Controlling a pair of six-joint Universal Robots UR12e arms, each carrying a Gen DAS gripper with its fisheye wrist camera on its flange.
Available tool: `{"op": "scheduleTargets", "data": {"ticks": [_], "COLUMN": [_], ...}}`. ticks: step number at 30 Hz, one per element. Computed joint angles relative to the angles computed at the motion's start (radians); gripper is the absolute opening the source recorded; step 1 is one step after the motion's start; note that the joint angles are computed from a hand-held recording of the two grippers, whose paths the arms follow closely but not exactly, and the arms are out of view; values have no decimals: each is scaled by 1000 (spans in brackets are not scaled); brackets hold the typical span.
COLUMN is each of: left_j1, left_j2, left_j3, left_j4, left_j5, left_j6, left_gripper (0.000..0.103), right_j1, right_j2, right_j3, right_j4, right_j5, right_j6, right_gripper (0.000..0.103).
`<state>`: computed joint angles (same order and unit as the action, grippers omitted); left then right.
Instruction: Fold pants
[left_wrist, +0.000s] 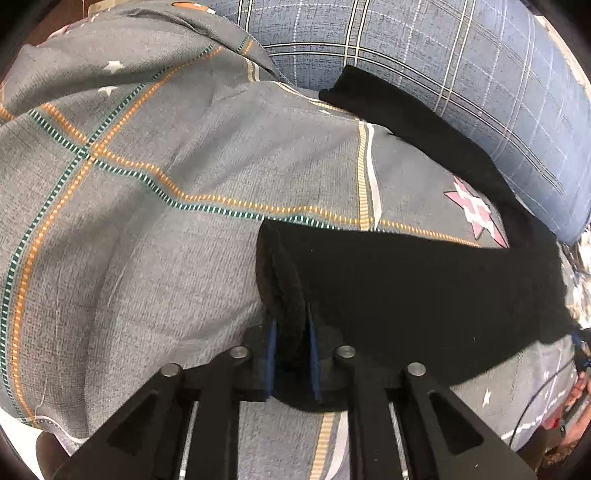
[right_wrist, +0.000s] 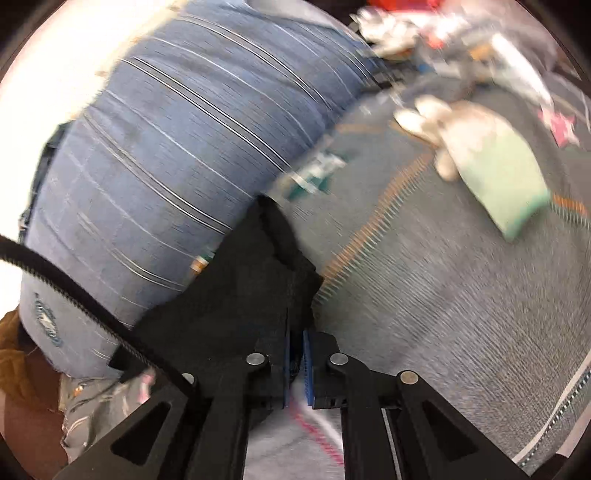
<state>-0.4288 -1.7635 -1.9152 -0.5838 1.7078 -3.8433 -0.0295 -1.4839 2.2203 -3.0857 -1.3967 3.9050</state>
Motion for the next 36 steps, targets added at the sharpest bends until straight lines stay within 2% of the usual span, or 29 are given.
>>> {"op": "scheduleTargets", "data": {"ticks": [1,2,4,5,7,10,11,13,16,20,23,27,31,32,33,34,35,36], "left_j1": [2,3,3,7,21,47,55,71,107,142,166,184,189,187,184,175,170,169], "left_j2": [15,28,57,65,66,26,5,-50,-127,-217,-266,-312,-336,-339,-343,-347,-350,-350], "left_j3": [-10,-18,-30,-30,-14,44,68,127,215,306,341,370,384,388,395,411,421,425], "left_j4": [9,19,55,70,97,128,139,144,101,62,62,64,90,91,81,46,22,15], "left_j5": [-8,-8,14,24,37,28,24,17,-52,-110,-172,-208,-255,-264,-269,-250,-240,-243], "left_j6": [16,28,57,67,80,101,114,141,168,163,144,139,154,167,184,212,231,237], "left_gripper": [14,14,19,25,35,48,56,62,62,62,62,62,62,57,49,23,8,8], "right_j1": [3,2,12,19,30,32,42,65,108,173,206,262,284,286,288,286,286,286], "right_j2": [-9,-20,-50,-60,-64,-36,-11,36,116,251,337,456,525,537,547,551,555,555], "right_j3": [2,11,25,22,4,-52,-88,-159,-269,-459,-578,-744,-837,-853,-868,-872,-880,-882], "right_j4": [28,32,39,46,50,42,47,76,126,248,330,430,506,522,542,553,574,586], "right_j5": [-28,-47,-135,-172,-190,-99,-62,3,81,124,169,104,81,85,93,106,118,122], "right_j6": [4,9,3,-26,-87,-192,-242,-339,-458,-598,-660,-749,-798,-806,-818,-829,-842,-849], "right_gripper": [24,39,47,47,47,48,49,52,61,61,61,61,61,61,60,46,27,19]}}
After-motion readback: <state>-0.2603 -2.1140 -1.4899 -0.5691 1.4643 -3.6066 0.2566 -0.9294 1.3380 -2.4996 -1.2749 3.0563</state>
